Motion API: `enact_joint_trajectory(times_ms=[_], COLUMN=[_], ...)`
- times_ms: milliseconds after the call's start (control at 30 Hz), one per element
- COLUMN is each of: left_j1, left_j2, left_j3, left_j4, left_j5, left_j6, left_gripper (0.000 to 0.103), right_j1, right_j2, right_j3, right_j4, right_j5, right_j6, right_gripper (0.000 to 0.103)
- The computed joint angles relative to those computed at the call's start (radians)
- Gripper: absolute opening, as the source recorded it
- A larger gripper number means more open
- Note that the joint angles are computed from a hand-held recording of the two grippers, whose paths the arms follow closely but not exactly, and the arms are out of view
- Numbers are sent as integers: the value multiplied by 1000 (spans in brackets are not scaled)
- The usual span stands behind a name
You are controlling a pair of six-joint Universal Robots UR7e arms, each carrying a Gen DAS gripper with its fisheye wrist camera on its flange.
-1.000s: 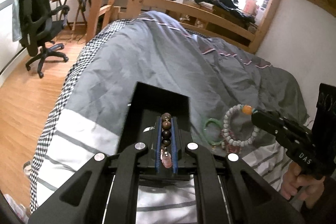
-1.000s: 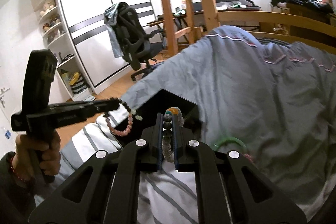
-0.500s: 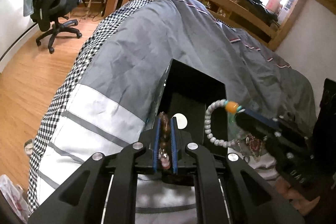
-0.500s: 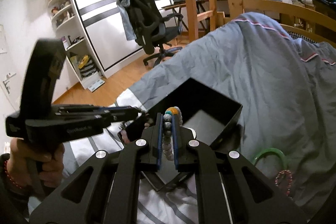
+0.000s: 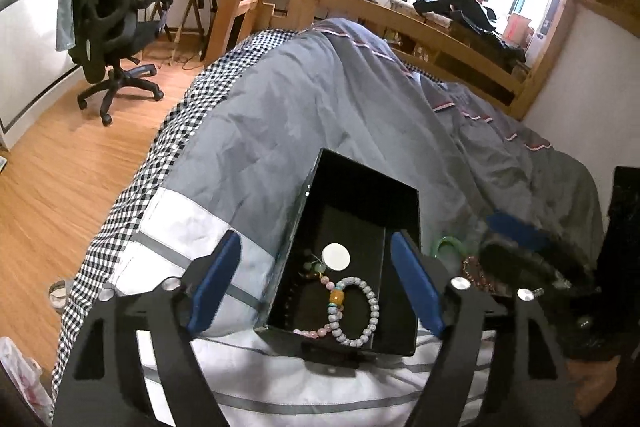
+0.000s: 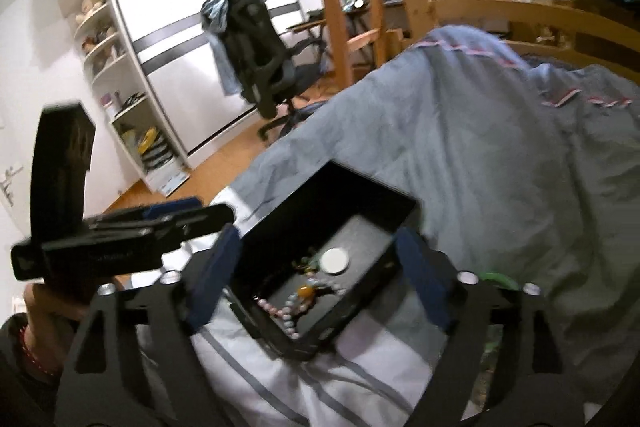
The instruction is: Organize jewelry
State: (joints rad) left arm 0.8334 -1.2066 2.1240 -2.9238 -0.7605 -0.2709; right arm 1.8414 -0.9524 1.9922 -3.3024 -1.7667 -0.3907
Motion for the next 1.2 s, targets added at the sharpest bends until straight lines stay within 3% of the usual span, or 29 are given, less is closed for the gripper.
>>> enact_joint_trajectory(times_ms=[133,500,633,967,1200], left_j1=[-37,-150,-172,-205,-149], left_j2=[19,133,174,305,394], left_j3=[11,9,16,-13,-103], left_j4=[-11,-16,-21,-41,-48], left_j5=[57,123,88,94,79], left_j6=[1,-9,-25,66,131], left_gripper=[96,97,97,97,97], right_j1=[10,-15,-32,-102,-175], right_j2=[-56,-244,-294,-353,-322], right_j3=[29,159,206,290,306], right_j4=[-35,-58,-83,-86,-70], right_j5=[-92,-241,-277,-256,-173], right_j6=[-12,-67,-81,-125,-107], right_gripper=[99,99,99,99,99])
